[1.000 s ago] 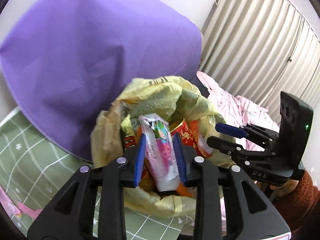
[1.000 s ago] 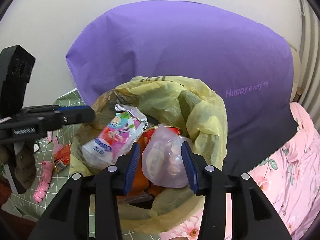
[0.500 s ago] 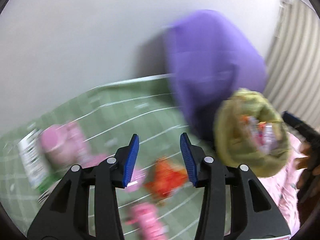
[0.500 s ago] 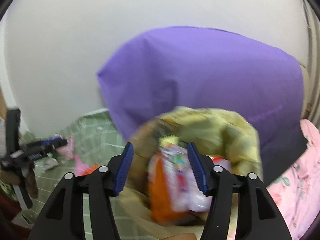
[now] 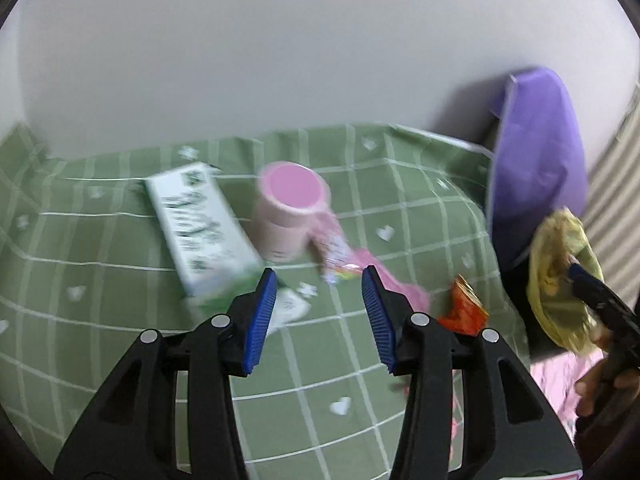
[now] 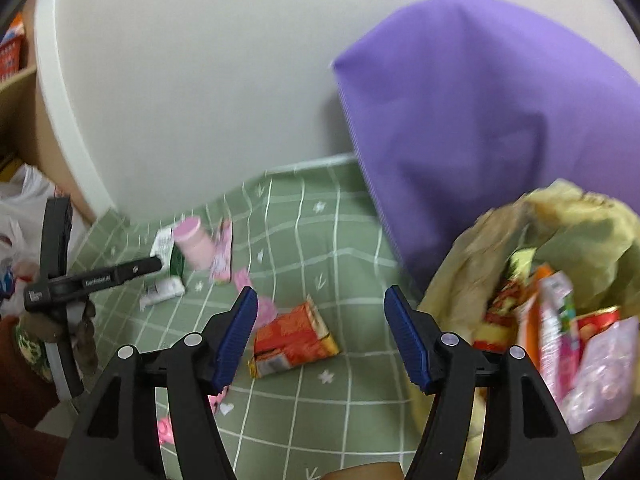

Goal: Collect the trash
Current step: 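Grasp the pink ice-cream wrapper with the left tool while the right tool grasps the red snack packet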

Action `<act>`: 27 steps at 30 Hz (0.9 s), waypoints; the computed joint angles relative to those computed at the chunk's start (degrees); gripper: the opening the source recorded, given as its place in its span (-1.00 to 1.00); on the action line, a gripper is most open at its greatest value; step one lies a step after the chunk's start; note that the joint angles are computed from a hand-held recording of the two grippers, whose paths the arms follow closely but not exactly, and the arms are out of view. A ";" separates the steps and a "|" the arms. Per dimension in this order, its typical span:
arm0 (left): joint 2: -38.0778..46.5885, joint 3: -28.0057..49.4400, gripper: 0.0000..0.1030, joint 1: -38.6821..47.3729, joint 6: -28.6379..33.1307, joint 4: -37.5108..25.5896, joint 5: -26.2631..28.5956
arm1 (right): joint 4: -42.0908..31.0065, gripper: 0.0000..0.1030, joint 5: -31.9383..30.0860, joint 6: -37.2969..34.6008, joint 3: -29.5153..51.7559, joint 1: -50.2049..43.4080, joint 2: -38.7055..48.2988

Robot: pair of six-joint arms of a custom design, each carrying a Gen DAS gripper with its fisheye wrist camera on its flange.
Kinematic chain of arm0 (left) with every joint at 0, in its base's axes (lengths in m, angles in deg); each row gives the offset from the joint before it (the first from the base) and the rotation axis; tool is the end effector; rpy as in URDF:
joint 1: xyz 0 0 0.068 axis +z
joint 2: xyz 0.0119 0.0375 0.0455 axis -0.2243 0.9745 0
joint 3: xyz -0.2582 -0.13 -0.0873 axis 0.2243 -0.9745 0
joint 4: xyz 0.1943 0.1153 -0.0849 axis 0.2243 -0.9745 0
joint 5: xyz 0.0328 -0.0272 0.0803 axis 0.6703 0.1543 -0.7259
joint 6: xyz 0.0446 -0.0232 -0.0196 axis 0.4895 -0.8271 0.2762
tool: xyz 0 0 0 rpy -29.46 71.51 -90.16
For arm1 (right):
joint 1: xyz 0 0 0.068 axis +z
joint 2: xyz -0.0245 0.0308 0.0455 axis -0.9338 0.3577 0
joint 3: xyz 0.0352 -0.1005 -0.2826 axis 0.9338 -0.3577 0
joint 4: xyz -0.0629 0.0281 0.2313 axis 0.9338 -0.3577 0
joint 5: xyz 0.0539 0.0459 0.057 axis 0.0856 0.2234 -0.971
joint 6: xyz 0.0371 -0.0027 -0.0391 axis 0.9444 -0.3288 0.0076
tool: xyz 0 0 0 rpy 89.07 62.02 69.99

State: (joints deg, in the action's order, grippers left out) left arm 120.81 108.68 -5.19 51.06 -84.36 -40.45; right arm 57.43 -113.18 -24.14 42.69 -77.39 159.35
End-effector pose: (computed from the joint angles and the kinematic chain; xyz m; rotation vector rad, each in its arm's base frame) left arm 0.3441 0.0313 0.1864 0.0378 2.4317 -0.4951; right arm 0.2753 -0.0253 0.2238 -0.2410 2.2842 0.3511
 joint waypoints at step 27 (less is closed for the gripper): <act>4.44 -2.53 -0.76 -6.37 1.71 -0.33 -7.41 | 5.42 0.21 9.56 -2.85 2.75 12.20 15.21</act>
